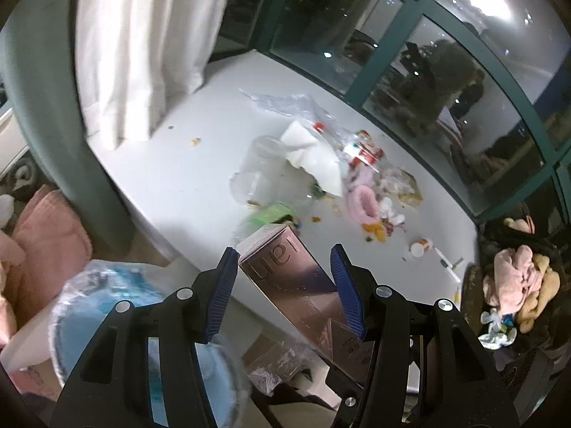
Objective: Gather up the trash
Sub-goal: 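Carry the pink box with the right tool over the blue-lined bin, then open the right tool to drop the pink box into the bin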
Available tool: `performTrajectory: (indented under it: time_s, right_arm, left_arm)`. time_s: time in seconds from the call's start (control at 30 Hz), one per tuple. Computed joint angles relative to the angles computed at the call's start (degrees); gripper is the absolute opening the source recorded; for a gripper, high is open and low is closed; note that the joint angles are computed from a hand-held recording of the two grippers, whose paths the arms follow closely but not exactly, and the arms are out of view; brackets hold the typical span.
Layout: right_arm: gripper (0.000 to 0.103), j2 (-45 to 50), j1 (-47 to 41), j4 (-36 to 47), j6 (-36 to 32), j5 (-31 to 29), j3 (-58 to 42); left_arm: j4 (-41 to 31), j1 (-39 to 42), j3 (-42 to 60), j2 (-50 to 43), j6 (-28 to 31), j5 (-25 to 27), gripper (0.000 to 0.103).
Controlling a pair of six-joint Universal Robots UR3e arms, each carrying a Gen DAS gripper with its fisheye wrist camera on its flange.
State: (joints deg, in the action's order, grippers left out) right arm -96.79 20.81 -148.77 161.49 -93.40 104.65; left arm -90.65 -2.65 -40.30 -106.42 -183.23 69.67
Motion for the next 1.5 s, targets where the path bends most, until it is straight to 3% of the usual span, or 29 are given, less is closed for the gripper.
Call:
performTrajectory:
  time_s: [0.6, 1.2, 1.5]
  right_arm:
    - [0.031, 14.1, 12.8, 1.2, -0.2, -1.9, -14.5]
    - [0.031, 19.3, 17.8, 3.3, -0.9, -0.6, -20.2]
    - [0.031, 20.3, 18.7, 3.0, -0.3, 0.5, -21.1]
  left_arm:
    - [-0.2, 20.4, -22.8, 19.4, 8.3, -5.6, 0.052]
    - [-6.2, 33.2, -30.4, 28.4, 15.2, -7.8, 0.052]
    - [-8.3, 35.9, -30.2, 29.5, 17.8, -8.2, 0.052]
